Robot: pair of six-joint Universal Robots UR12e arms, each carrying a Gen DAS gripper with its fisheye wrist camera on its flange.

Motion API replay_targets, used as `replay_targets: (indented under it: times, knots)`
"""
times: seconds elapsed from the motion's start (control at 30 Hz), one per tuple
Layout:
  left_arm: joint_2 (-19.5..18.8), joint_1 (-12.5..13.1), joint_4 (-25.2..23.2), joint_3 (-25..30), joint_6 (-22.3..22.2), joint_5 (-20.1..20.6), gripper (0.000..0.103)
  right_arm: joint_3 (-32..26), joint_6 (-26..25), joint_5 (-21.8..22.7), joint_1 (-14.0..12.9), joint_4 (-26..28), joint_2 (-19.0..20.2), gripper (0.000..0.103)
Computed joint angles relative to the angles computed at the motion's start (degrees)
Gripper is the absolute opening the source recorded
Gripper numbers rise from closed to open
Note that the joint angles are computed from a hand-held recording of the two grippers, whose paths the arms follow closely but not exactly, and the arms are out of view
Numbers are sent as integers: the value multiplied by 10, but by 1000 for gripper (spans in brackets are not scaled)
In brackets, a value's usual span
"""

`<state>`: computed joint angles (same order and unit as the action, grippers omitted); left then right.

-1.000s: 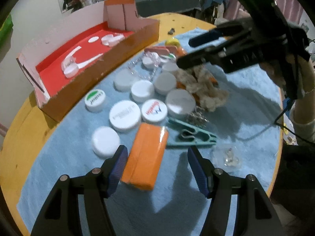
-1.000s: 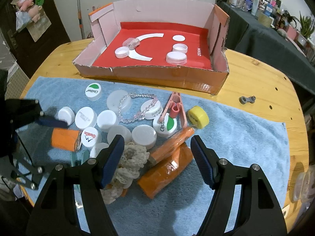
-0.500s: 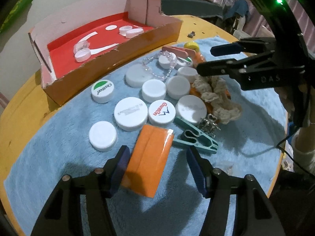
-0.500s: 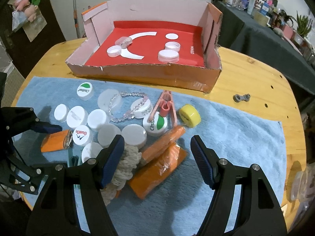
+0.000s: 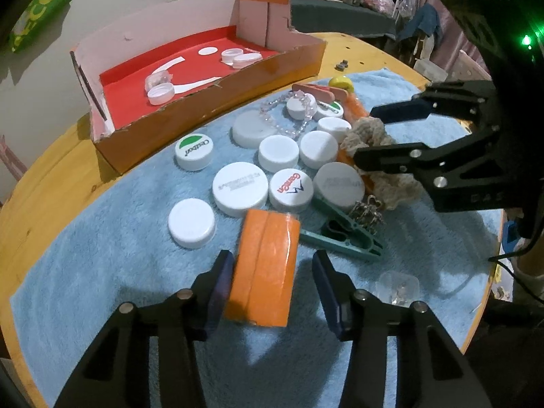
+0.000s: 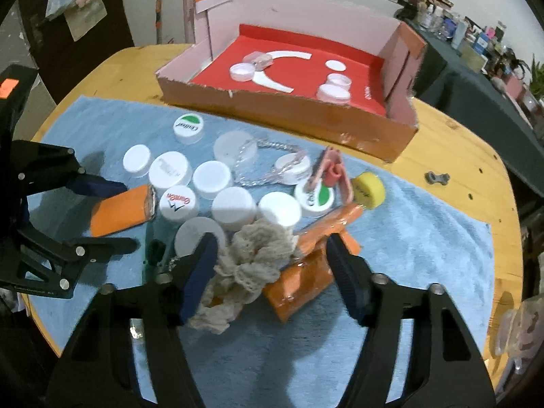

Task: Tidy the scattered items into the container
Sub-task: 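Move the left tool to the orange block while the right tool approaches the scrunchie, then grasp the orange block with the left tool while the right tool grasps the crocheted scrunchie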

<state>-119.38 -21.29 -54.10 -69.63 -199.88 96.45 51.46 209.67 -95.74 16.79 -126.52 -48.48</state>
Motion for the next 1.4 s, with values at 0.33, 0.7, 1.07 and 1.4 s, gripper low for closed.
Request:
replay_targets:
  times: [0.33, 0.7, 1.07, 1.4]
  knots:
    - [5, 1, 20, -12, -30, -1, 40, 8, 0, 25, -1, -15, -3, 31]
    - [8, 1, 42, -19, -49, 3, 39, 12, -5, 23, 1, -21, -7, 25]
    - [5, -1, 37, -15, -53, 8, 38, 14, -1, 29, 0, -22, -8, 25]
    - [1, -2, 33, -12, -53, 11, 38, 18, 2, 29, 1, -20, -10, 25]
